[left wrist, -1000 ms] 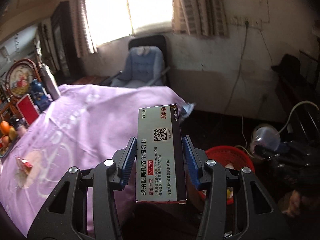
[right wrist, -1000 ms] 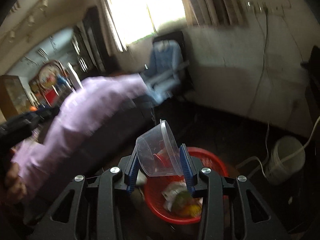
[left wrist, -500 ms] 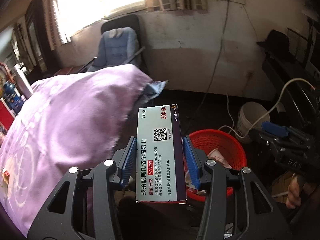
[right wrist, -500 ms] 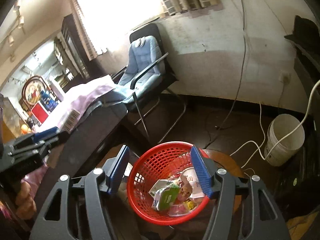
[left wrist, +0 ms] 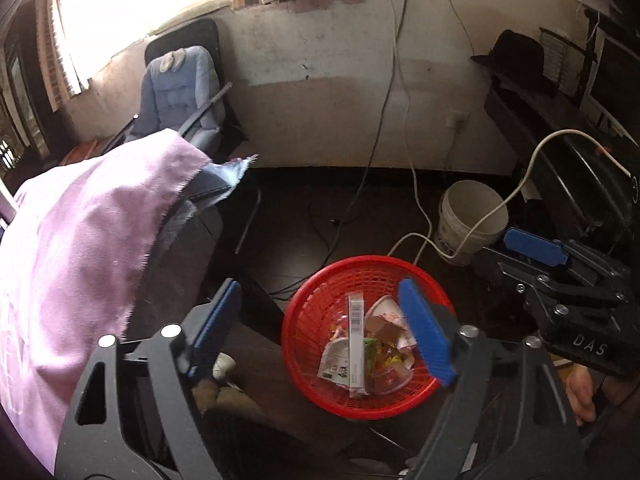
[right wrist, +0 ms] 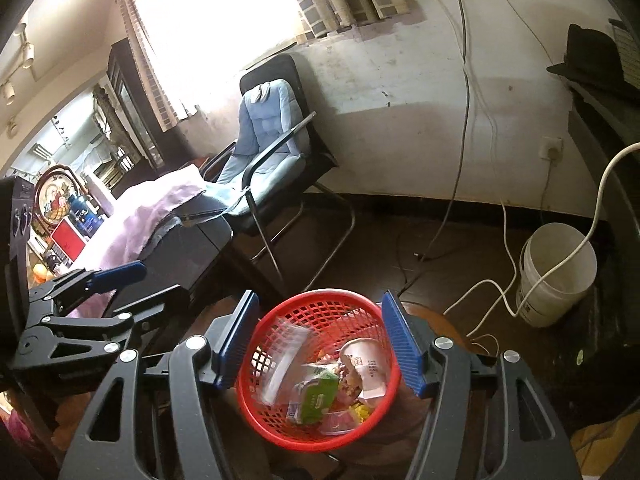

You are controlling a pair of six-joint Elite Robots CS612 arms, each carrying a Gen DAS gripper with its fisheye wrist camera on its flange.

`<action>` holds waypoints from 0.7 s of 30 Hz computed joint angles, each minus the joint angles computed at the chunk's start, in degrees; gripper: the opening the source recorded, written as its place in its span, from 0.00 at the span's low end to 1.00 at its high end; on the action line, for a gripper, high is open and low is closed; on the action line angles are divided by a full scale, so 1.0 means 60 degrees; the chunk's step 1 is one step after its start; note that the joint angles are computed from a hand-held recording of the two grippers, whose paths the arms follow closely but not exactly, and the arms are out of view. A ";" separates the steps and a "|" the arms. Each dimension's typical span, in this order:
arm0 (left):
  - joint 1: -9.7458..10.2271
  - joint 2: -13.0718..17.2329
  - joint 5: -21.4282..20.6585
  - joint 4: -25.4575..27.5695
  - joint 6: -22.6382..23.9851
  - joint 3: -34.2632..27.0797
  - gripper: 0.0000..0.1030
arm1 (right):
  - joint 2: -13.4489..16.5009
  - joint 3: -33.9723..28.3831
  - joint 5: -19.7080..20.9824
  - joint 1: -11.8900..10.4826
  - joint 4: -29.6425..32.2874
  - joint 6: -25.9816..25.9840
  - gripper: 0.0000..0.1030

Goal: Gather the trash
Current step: 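Swing both tools back over the table toward the Budweiser carton and cup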

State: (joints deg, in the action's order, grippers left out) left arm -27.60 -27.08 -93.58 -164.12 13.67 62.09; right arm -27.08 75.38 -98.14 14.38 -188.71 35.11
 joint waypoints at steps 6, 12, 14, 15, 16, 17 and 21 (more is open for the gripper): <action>0.0097 -0.0116 0.0255 -0.0090 -0.0312 0.0117 0.87 | 0.0025 -0.0087 0.0176 0.0042 0.0011 -0.0100 0.64; 0.0154 -0.0255 0.0612 -0.0504 -0.0541 0.0383 0.90 | 0.0006 -0.0155 0.0200 0.0107 0.0061 -0.0284 0.68; 0.0171 -0.0293 0.0696 -0.0600 -0.0567 0.0457 0.90 | -0.0002 -0.0183 0.0200 0.0135 0.0095 -0.0326 0.71; 0.0177 -0.0309 0.0755 -0.0642 -0.0579 0.0487 0.91 | -0.0013 -0.0197 0.0207 0.0151 0.0133 -0.0349 0.72; 0.0170 -0.0324 0.0820 -0.0681 -0.0606 0.0522 0.91 | -0.0019 -0.0202 0.0210 0.0163 0.0148 -0.0373 0.73; 0.0169 -0.0342 0.0892 -0.0727 -0.0637 0.0560 0.91 | -0.0032 -0.0205 0.0209 0.0173 0.0172 -0.0423 0.74; 0.0185 -0.0430 0.0997 -0.0877 -0.0737 0.0707 0.91 | -0.0106 -0.0172 0.0092 0.0235 0.0176 -0.0588 0.79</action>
